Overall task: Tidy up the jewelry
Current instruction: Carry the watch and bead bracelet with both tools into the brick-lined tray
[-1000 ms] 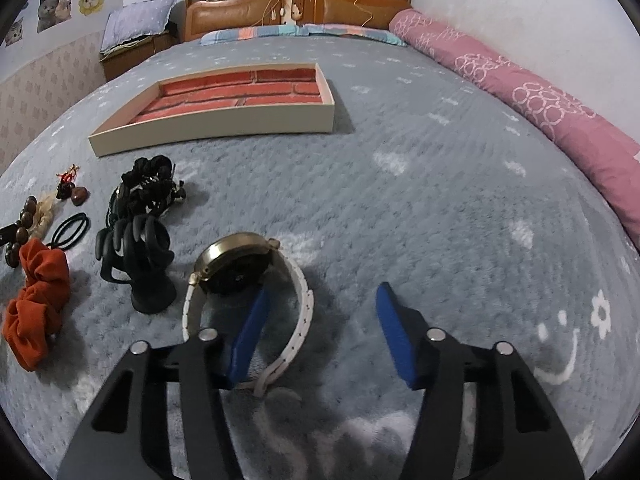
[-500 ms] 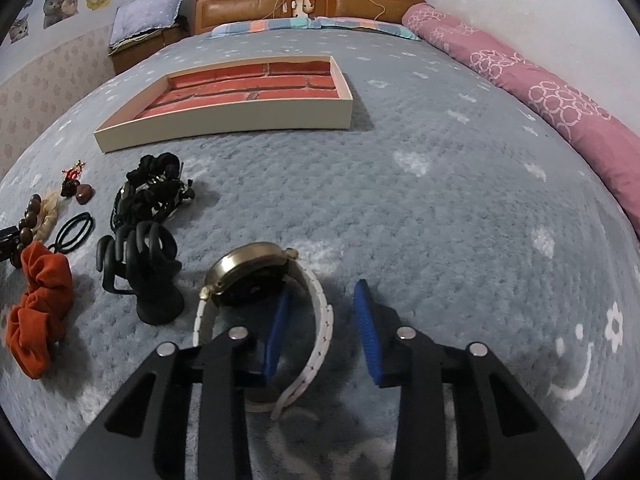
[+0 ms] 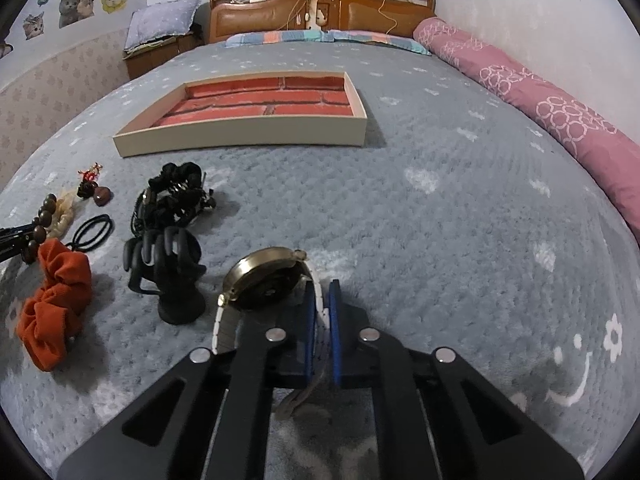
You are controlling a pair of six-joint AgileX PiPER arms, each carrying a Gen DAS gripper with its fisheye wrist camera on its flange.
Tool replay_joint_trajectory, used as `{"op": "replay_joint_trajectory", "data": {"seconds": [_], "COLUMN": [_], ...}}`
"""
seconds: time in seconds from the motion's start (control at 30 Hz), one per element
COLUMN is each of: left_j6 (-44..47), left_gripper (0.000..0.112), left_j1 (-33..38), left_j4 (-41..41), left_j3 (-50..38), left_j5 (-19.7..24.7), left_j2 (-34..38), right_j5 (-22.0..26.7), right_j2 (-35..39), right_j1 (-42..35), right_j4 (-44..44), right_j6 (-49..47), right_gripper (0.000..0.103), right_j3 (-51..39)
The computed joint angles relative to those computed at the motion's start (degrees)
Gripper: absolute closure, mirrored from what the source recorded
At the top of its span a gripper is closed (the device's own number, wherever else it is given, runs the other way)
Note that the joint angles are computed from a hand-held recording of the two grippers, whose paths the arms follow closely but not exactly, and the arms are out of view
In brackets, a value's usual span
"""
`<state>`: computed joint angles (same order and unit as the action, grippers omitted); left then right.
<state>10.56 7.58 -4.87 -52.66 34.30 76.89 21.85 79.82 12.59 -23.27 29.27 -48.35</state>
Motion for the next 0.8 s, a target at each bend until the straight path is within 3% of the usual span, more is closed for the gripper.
{"op": "replay_joint_trajectory", "data": {"seconds": [0.13,0.37,0.5,0.67,0.8], "left_j6": [4.45,10.00,8.90,8.42,5.25], "left_gripper": [0.094,0.094,0.094,0.094,0.094], "left_j1": [2.39,4.95,3.48,2.41,-0.32], "left_j4": [-5.01,-13.70,-13.41,-15.26,-12.96], "left_j3": [-0.44,-0.89,-3.49,-10.52,-15.06], "left_j5": [1.49,4.02,5.99,10.30,11.31], "left_j2": [-0.49,-6.25,-8.44,-6.54,-5.07], "right_j5": [-0.45,0.13,1.76,4.02,5.86], "right_j2": [-1.74,-4.13,-4.09,-2.58,-0.66], "right_j1": [-0.93,-4.74,-6.19,-7.98,-8.91], "right_j4": [1.50,14.25,19.27,23.09,24.72], "right_j6": [-1.48,-13.97,-19.36,-23.82,-25.93], "right_gripper": [0.096,0.096,0.096,0.096,0.096], "right_j3": [-0.23,-3.96,-6.87,-12.30,-16.58]}}
